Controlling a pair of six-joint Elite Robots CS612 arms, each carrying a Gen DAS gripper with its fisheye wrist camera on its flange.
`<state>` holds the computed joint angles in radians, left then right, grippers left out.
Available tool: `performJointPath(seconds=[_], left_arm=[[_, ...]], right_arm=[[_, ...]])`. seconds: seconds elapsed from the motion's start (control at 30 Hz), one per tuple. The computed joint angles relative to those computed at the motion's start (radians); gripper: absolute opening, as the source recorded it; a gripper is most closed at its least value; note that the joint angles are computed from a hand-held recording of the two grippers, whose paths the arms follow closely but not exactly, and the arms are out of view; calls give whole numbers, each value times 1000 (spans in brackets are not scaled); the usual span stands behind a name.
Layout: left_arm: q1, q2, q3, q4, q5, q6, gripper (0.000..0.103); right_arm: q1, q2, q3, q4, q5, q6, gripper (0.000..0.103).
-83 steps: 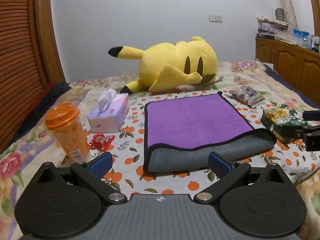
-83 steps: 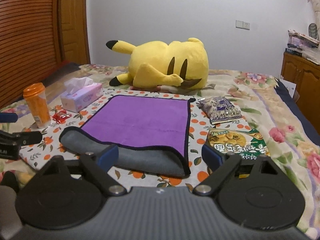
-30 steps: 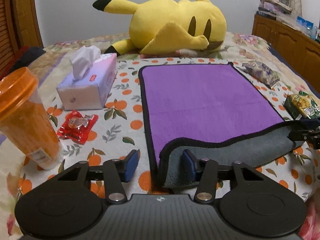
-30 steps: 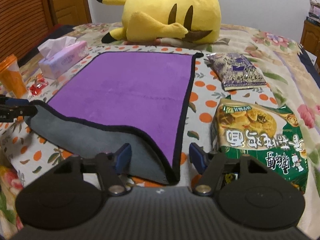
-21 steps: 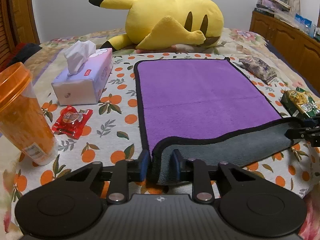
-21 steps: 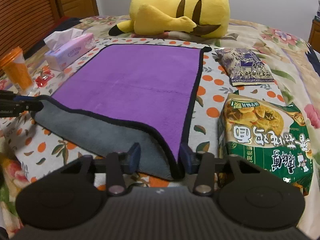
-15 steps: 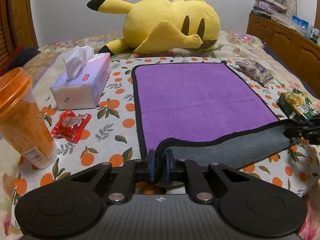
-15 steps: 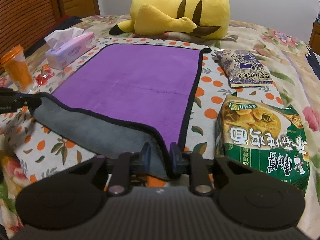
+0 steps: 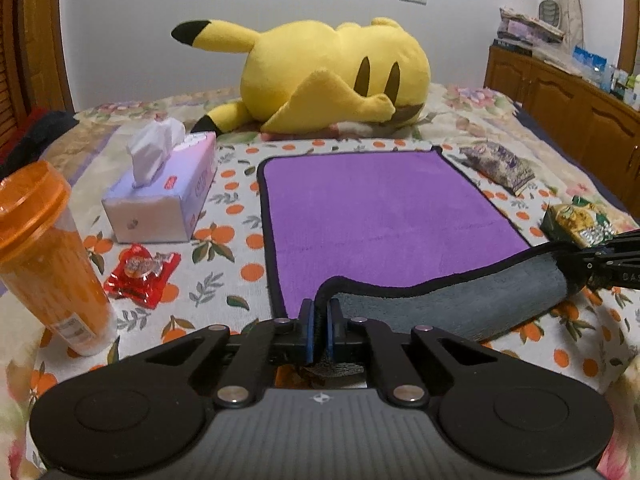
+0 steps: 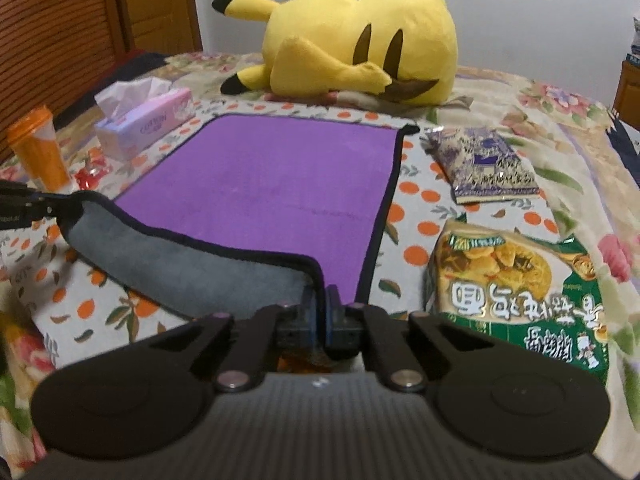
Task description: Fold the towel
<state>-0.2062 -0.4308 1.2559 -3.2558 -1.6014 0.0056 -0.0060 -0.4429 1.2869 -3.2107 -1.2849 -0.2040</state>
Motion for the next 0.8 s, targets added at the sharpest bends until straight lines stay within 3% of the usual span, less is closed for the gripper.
performJointPath(seconds=[0.33, 0.8], left_arm=[[0, -8, 12, -77, -6, -9, 7], [-1, 11, -19, -95, 2, -12, 6]], right_arm=[[-2, 8, -5, -82, 8, 24, 4], [-4, 43, -53, -91, 5, 9, 4]])
